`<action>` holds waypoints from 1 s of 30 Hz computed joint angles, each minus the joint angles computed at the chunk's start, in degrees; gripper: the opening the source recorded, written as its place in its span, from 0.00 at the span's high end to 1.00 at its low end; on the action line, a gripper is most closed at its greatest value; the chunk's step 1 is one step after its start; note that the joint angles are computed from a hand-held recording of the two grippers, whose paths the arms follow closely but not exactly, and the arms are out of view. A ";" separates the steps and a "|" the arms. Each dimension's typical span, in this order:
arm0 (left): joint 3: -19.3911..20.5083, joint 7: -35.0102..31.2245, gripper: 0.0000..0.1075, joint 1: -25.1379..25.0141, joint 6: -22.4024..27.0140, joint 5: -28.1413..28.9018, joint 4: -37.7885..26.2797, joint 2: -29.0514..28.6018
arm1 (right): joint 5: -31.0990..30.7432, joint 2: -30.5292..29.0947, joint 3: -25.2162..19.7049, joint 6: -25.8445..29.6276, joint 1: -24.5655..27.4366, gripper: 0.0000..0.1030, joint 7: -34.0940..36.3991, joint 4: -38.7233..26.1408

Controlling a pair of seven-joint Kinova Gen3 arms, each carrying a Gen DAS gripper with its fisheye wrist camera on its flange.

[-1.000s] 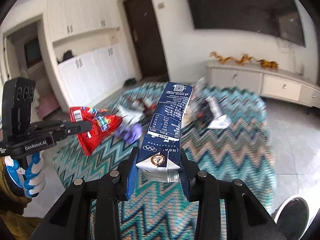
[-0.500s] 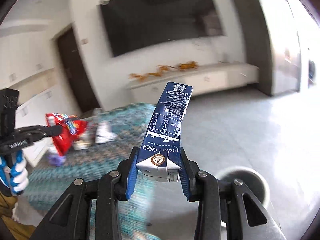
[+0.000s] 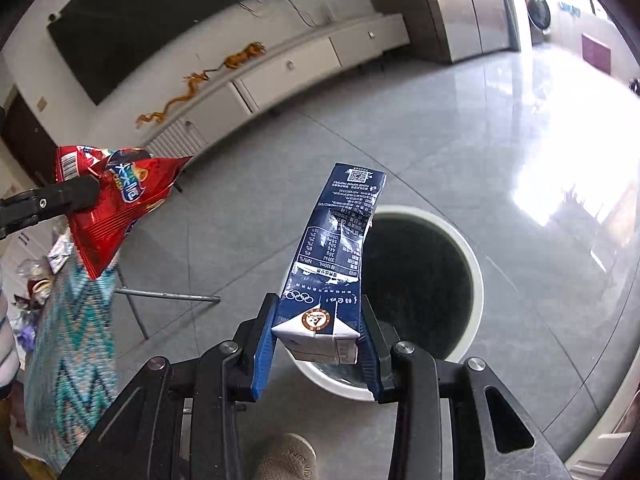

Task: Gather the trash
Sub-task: 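Carry the red bag and blue carton over the grey bin with both tools, then open both tools to drop the bag and carton into the bin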

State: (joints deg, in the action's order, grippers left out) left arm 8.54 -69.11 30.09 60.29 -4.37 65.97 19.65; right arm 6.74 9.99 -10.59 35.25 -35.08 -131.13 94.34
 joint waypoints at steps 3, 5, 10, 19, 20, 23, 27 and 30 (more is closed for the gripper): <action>-0.17 0.29 0.92 0.27 0.48 0.23 -2.64 3.79 | -2.08 2.49 0.24 -0.31 1.21 0.66 1.15 -0.40; -0.24 0.15 0.92 -0.21 0.46 1.22 -3.96 5.60 | -2.72 3.72 0.63 -0.52 1.46 0.66 1.28 -0.73; -0.06 -0.40 0.80 -1.46 0.13 4.59 -5.41 8.18 | -1.58 5.76 2.40 -0.32 0.08 0.64 -1.15 -1.72; -1.13 1.12 0.52 -0.88 -3.91 3.42 -1.17 3.54 | 4.31 4.01 4.02 0.92 -1.62 0.51 -6.75 -0.28; -1.33 1.59 0.52 -0.54 -4.57 2.65 -0.23 2.13 | 5.50 3.54 4.08 1.16 -2.17 0.51 -7.63 -0.47; -1.85 3.84 0.52 0.93 -5.70 -0.95 1.75 -2.11 | 9.77 1.95 3.92 2.45 -4.01 0.51 -10.33 -1.71; -1.82 8.60 0.52 3.18 -5.78 -8.03 3.86 -7.98 | 16.64 -0.20 2.34 5.60 -7.15 0.51 -13.48 -5.40; -0.77 13.16 0.51 3.93 -5.29 -14.28 6.12 -13.14 | 21.45 -1.13 0.68 8.39 -9.58 0.51 -15.40 -8.82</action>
